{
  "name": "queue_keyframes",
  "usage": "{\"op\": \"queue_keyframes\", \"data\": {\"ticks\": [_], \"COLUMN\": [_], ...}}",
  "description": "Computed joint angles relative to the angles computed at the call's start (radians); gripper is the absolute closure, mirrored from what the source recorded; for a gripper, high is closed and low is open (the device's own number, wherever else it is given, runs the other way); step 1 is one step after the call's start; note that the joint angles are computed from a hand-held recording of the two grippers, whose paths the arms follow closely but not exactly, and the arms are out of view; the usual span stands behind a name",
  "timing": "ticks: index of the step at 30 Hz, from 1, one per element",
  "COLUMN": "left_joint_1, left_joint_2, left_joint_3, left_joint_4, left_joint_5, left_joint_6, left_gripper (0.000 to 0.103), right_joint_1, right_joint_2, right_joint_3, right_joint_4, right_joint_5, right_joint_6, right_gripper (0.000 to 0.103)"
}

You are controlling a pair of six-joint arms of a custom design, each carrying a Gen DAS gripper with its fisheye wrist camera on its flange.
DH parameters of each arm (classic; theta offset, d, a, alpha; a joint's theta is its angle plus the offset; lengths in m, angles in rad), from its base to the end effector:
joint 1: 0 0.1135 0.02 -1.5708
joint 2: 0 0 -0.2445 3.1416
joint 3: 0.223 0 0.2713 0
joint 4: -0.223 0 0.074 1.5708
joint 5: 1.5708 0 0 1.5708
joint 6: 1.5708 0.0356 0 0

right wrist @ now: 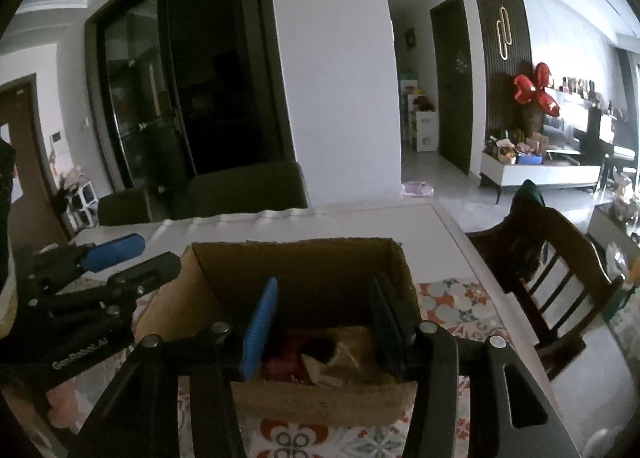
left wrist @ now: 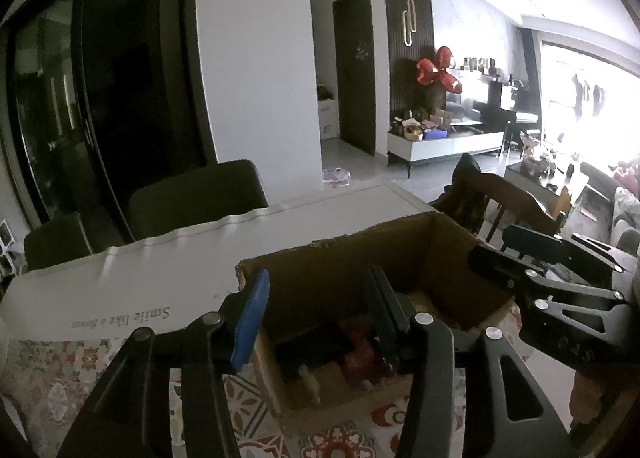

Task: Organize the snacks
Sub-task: 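Open both tools to drop the snacks in the box and withdraw, then move both tools to the last dark green packet and white stick snack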

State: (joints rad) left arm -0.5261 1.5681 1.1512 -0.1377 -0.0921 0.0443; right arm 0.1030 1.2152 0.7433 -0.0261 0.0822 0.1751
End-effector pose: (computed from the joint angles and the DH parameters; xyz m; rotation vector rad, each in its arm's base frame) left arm 0.3290 -0.1873 0.2481 0.5463 2.0572 -0.1875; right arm 0.2927 0.0273 0.2236 0.1250 2.0643 0.0862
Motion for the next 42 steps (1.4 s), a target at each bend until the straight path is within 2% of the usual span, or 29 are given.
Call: {"op": "queue_keyframes", "data": {"ticks": [9,16,23,32,38,42], "left_joint_1": [-0.056,-0.118,-0.189,-0.324,-0.415,-0.457], "left_joint_2": [-0.191,-0.347,-0.46,-0.527,-0.523,-0.506], "left_joint_3": [-0.18,-0.3,-0.405,-0.501,-0.532,-0.548], "left_joint_4": [-0.012,-0.062,-0.119,-0.196,-0.244,-0.26], "left_joint_5": [-0.035,-0.061,-0.08,-0.148,-0.199,-0.212], "left_joint_6": [-0.016,-0.056,-0.108,-0.208,-0.28,-0.327], "left_gripper": [0.053,0.053,0.053,0.053,0.053,0.05], "right_joint_1": [0.053,0.115,0.229,0.394,0.5,0.52], "right_joint_2": [-0.236,-0.496,-0.773,-1.022,-1.117,-1.209], "right_joint_3": [-0.145,-0.253,-0.343,-0.405,-0.439,-0.462], "right_joint_4": [-0.06,-0.192,-0.383,-0.678,-0.843,-0.958], "right_joint_5": [0.064,0.125,0.251,0.386,0.422,0.404], "right_joint_6": [-0.024,-0.015,0.016,0.033,0.057,0.043], "right_gripper": [0.053,0.053,0.053,0.053,0.053,0.053]}}
